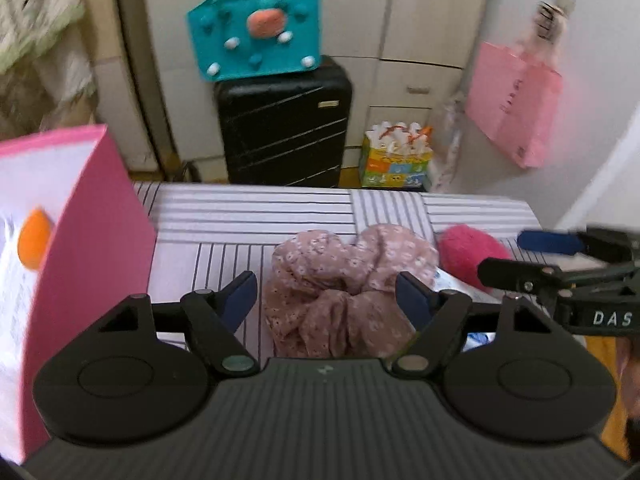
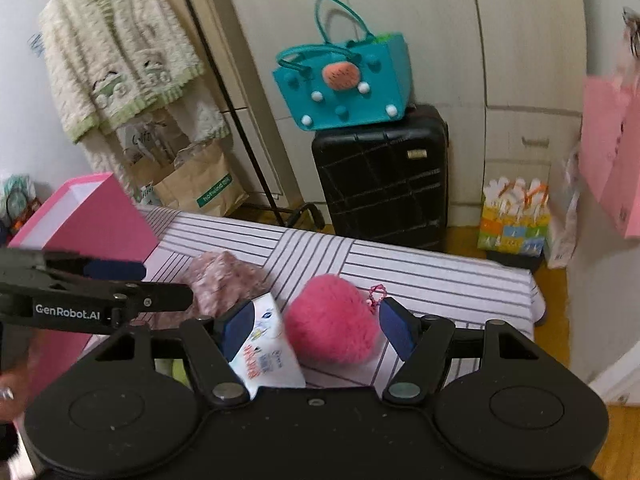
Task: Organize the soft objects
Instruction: 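Grasp the pink floral scrunchie with the left tool while the right tool grasps the pink pom-pom, then carry the scrunchie and pom-pom into the pink box and open both tools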
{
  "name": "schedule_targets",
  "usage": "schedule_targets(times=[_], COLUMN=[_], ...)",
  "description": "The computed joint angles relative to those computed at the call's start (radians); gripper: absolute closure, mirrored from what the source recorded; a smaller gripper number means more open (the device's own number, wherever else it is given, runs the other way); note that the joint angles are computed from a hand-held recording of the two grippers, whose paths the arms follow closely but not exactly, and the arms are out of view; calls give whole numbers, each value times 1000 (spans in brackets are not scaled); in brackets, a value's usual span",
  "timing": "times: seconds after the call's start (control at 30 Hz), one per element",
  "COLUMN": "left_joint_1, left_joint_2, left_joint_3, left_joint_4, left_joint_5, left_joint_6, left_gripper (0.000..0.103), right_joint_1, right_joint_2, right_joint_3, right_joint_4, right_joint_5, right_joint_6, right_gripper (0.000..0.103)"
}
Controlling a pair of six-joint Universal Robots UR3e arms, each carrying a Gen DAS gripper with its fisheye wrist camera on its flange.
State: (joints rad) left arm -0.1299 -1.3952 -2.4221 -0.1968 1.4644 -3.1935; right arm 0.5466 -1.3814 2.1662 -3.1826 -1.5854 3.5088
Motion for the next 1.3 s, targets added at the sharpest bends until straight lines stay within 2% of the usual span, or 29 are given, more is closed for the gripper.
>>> schedule_targets(times=[0.1, 0.33, 0.5, 0.6, 0.63, 0.7, 0.77, 0.83, 1.07, 1.17, 1.3], left_joint_1=[-2, -31, -38, -57, -57, -55, -74, -70, -111, -99, -67], left_joint_2=[-24, -97, -142, -147, -143, -139, -146, -138, -111, -28, 115], left_joint_3=[-4, -7, -16, -8, -10, -17, -15, -23, -66, -94, -137], left_joint_4=[23, 58, 105, 106, 105, 109, 119, 121, 209, 187, 126], left_joint_5=[4, 32, 54, 77, 74, 64, 87, 67, 119, 97, 57], left_joint_6=[-13, -33, -85, -81, -75, -70, -64, -59, -57, -41, -7], left_gripper=[27, 36, 36, 38, 43, 70, 83, 89, 92, 92, 92], right_joint_1=[-19, -50, -54, -55, -53, -45, -25, -8, 26, 43, 40], right_joint_2=[35, 97, 93, 96, 97, 99, 104, 100, 21, -23, -98], right_joint_3=[-12, 3, 36, 51, 52, 64, 62, 60, 79, 90, 119], right_joint_4=[-5, -61, -104, -130, -134, -156, -171, -176, -167, -147, -104], right_joint_5=[24, 75, 82, 83, 80, 68, 40, 15, -46, -61, 10], right_joint_6=[34, 97, 103, 95, 91, 84, 77, 67, 55, 57, 118], right_gripper=[31, 50, 54, 55, 55, 55, 56, 57, 57, 57, 57])
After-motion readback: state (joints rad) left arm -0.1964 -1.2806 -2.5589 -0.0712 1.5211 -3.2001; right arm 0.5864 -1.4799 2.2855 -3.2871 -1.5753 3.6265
